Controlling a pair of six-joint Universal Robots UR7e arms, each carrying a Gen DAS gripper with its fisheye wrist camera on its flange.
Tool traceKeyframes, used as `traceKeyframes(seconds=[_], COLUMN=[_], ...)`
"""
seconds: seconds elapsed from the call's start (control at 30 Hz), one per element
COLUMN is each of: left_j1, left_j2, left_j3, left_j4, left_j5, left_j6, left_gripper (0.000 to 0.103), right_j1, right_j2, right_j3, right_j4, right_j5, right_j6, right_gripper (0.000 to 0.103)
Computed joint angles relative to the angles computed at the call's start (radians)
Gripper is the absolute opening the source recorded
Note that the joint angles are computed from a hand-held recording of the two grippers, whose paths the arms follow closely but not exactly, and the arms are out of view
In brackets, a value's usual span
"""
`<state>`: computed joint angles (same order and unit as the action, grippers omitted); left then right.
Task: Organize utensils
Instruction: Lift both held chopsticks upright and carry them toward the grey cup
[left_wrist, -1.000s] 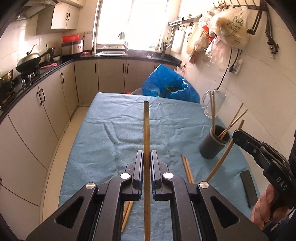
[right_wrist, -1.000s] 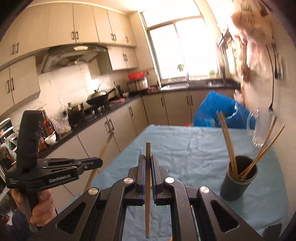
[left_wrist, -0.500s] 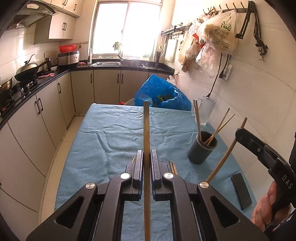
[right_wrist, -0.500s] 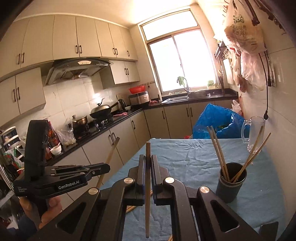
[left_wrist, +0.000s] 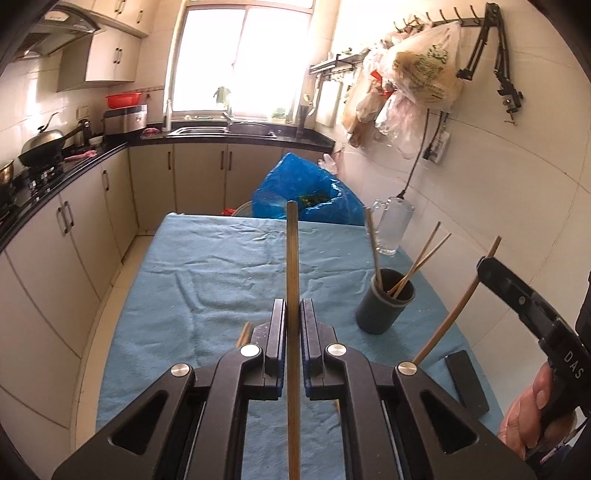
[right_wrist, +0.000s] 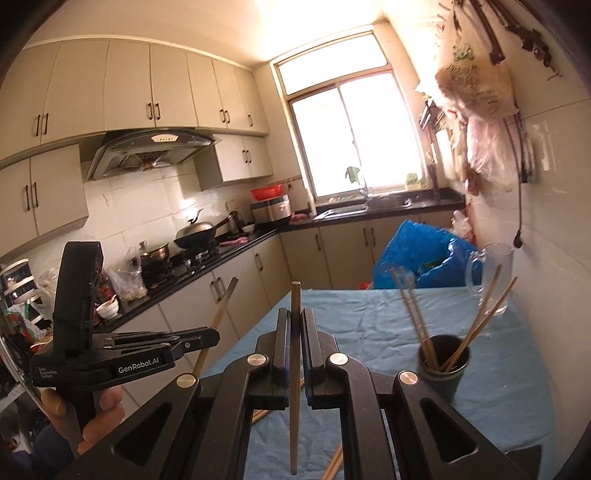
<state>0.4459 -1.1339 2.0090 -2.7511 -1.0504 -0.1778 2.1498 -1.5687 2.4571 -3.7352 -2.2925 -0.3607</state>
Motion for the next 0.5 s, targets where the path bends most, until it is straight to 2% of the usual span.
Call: traceKeyframes(seconds=[0.3,0.5], left_j1=[-0.023,-0.038], left_j2=[0.132,0.231], left_j3=[-0.127,-0.240], left_j4=[-0.041,-0.065], left_j5=[-0.045,-0.090], left_j6=[0.040,0.065], left_gripper=[0.007,0.007], right_j1=[0.035,0.034], right_j2=[-0.086,-0.136], right_j3=[-0.037,-0.071], right_j4=[-0.039,-0.063], right_j5=[-0.083,-0.094], right_j6=[-0.108,-0.173], right_gripper=[0.006,0.006])
